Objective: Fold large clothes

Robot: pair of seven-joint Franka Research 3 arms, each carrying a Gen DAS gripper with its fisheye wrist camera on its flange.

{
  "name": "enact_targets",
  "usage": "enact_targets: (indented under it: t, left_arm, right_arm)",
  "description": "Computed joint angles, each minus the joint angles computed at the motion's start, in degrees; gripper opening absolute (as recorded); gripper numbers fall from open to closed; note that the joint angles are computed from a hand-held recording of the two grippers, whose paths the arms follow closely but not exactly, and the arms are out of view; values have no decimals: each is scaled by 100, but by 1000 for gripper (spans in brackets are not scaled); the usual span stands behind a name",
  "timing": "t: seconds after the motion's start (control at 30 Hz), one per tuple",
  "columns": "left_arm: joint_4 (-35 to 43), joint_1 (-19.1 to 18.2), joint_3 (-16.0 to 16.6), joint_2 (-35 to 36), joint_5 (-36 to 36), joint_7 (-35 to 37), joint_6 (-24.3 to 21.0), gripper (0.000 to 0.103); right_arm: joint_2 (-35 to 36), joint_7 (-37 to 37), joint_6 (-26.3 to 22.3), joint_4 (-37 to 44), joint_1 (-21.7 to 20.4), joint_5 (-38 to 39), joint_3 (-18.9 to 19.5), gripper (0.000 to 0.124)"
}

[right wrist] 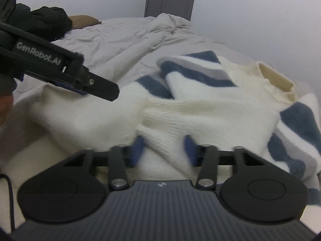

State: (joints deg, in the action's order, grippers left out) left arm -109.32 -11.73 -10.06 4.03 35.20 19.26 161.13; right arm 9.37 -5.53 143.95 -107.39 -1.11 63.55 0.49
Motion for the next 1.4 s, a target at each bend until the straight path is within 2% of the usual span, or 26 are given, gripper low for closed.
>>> enact_targets:
  t: [0.07,0.1,0.33,0.43,0.53,0.63,0.73,0.8,0.9,1.03,1.13,1.23,1.3,1.37,1.4]
  left_arm:
    - [-24,-2,26,-26,104,-189,30,72]
    - [-37,2,34,-39,154,-278,46,72]
    - [-93,48,42,-102,463,-699,177,72]
    - [-78,49,30,-100,536,-779,161,72]
    - [-64,42,24,-103,637,-872,127,72]
    - [-49,34,7,-98,655,-875,72,72]
    - [-26,16,-13,-77,631,-799,3,72]
    - [26,-6,-26,-33,603,-699,-102,72]
    - [127,-45,-32,63,530,-546,-289,72]
    - [94,-80,-1,77,524,-568,-278,72]
    - [28,-100,-8,18,527,-601,-260,72]
    - [-103,-126,-68,-130,442,-589,-259,72]
    - [-200,-152,-128,-276,433,-603,-296,72]
    - [-230,-179,-199,-396,456,-615,-428,72]
    - [-255,-192,-236,-463,405,-597,-488,72]
  right_arm:
    - [-34,139,11,6,-3,25,-10,21]
    - [-33,254,-74,47,-26,41,-28,11]
    - [-134,550,130,225,-175,809,-104,9]
    - [-91,766,521,355,-210,1193,-142,9]
    - [-2,1430,1155,460,-245,1340,-196,9]
    - [176,3147,1596,527,-272,482,-346,9]
    - [391,5060,1487,565,-320,-794,-572,9]
    - [533,5868,1294,598,-343,-1462,-675,9]
    - [661,6309,1082,685,-500,-1816,-594,9]
    - [537,6237,1284,531,-645,-2005,-350,11]
    - [476,6309,897,595,-786,-1996,-314,13]
    - [181,6342,445,399,-914,-1855,-357,28]
    - [-92,6121,341,144,-965,-1561,-382,60]
    - [-382,5904,379,-140,-956,-1307,-453,79]
    - [-490,5858,431,-252,-925,-1240,-496,81]
